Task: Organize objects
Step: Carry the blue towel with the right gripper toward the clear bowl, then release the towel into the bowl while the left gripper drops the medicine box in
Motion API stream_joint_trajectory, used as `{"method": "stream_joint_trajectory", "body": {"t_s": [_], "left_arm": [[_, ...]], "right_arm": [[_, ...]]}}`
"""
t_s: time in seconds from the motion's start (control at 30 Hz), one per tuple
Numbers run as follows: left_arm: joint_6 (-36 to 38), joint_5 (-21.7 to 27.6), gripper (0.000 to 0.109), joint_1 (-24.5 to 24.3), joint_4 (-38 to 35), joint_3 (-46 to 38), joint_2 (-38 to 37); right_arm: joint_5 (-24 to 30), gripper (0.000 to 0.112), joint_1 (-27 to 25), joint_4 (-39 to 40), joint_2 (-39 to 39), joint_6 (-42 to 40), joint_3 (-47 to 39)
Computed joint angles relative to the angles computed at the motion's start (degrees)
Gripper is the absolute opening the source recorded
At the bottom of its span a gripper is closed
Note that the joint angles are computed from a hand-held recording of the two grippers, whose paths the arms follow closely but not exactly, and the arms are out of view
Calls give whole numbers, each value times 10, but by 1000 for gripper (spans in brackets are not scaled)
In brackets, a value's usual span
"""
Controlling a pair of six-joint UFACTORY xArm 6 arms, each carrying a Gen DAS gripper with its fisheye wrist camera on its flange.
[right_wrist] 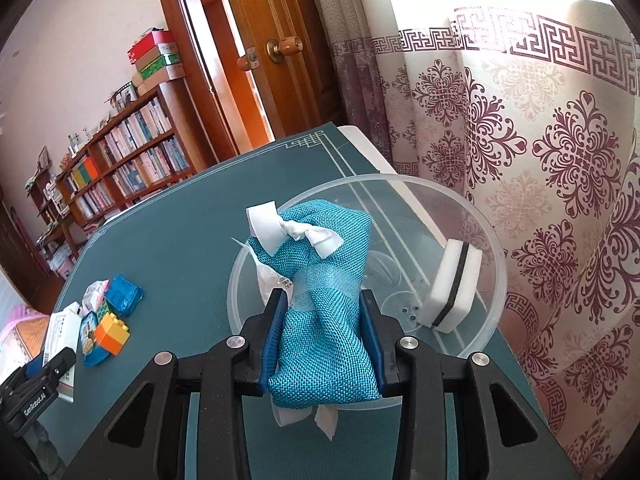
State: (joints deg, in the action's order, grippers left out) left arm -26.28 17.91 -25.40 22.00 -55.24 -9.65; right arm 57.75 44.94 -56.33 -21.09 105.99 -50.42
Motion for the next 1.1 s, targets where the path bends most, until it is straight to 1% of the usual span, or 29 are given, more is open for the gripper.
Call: {"method": "stream_joint_trajectory", "body": {"t_s": [0.13,0.27,0.33,0.37,0.8,0.87,1.0,1.1], "left_arm": [[7,1,66,-8,-5,-2,2],[17,4,66,-18,-10,-8,6],[24,4,66,-23,-16,-12,10],[26,4,66,-26,-16,-13,10],[80,4,66,-74,-55,-57,40],[101,4,66,-83,-75,-68,48],[168,10,66,-103,-153,-91,65],[199,16,66,-117,-183,-111,81]], "right_arm": [[22,38,4,-3,4,2,-4],[20,40,-2,1,4,6,1],[19,48,-4,2,4,10,3],[19,54,-4,1,4,13,4],[43,55,-1,-10,-18,30,14],[55,55,2,-10,-16,26,10],[75,55,5,-12,-17,23,9],[87,55,5,-10,-21,21,9]]}}
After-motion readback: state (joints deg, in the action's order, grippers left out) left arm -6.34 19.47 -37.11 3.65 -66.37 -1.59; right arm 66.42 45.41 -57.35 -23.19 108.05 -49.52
